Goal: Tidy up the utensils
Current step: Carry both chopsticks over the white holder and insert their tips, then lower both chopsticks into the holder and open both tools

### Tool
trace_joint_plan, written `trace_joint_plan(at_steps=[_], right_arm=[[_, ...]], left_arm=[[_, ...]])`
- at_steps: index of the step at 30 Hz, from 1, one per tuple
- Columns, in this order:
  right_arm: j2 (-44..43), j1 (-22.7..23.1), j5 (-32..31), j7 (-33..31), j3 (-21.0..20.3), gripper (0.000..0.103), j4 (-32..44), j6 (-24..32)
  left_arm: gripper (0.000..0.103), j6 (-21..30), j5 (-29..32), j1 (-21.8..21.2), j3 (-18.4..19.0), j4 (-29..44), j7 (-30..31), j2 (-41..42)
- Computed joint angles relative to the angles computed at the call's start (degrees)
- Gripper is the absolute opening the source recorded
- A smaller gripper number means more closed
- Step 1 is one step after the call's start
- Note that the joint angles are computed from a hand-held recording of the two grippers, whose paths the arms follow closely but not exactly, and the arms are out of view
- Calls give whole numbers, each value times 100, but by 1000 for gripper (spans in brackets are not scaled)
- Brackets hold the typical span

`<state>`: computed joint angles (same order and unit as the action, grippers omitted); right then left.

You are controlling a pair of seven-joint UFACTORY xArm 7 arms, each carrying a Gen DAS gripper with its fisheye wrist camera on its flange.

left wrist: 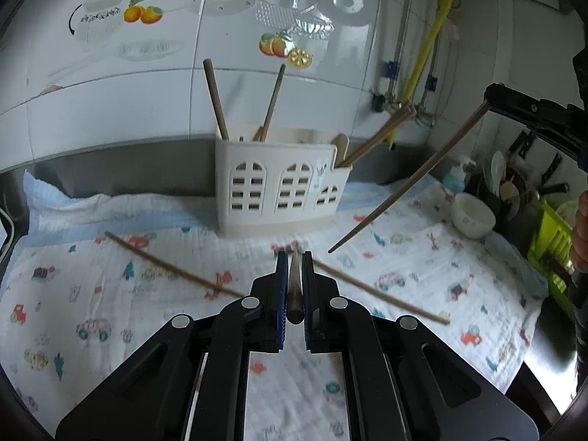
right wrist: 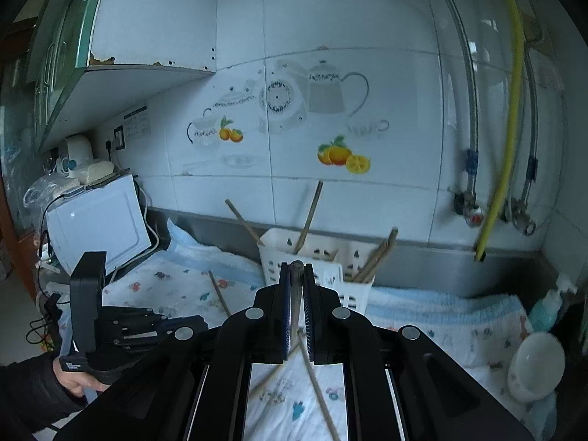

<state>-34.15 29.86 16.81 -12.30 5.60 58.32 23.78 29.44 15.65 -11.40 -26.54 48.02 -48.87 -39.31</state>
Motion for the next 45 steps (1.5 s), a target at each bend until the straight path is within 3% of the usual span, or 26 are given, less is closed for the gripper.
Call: trace_joint_plan(at_steps=[12, 24, 34, 40, 45], right_arm=[[330, -81, -115, -7, 44, 7, 407, -128], [865, -453, -394, 44, 103, 7, 1257, -293], [1613, -895, -820, 493, 329, 7, 2016, -418], [2015, -989, -1055, 697, 415, 7, 2259, -257], [2182, -949, -1032, 665, 389, 7, 2252, -245]], left_arm=[[6, -855, 315, 583, -190, 83, -442, 336], [5, -472, 280, 259, 228, 1165, 397, 828], [5, -272, 512, 405, 227, 2300, 852, 1288], [5, -256, 1276, 869, -53, 3362, 710, 1826], [5, -77, 2445, 1229, -374, 4313, 183, 2475]])
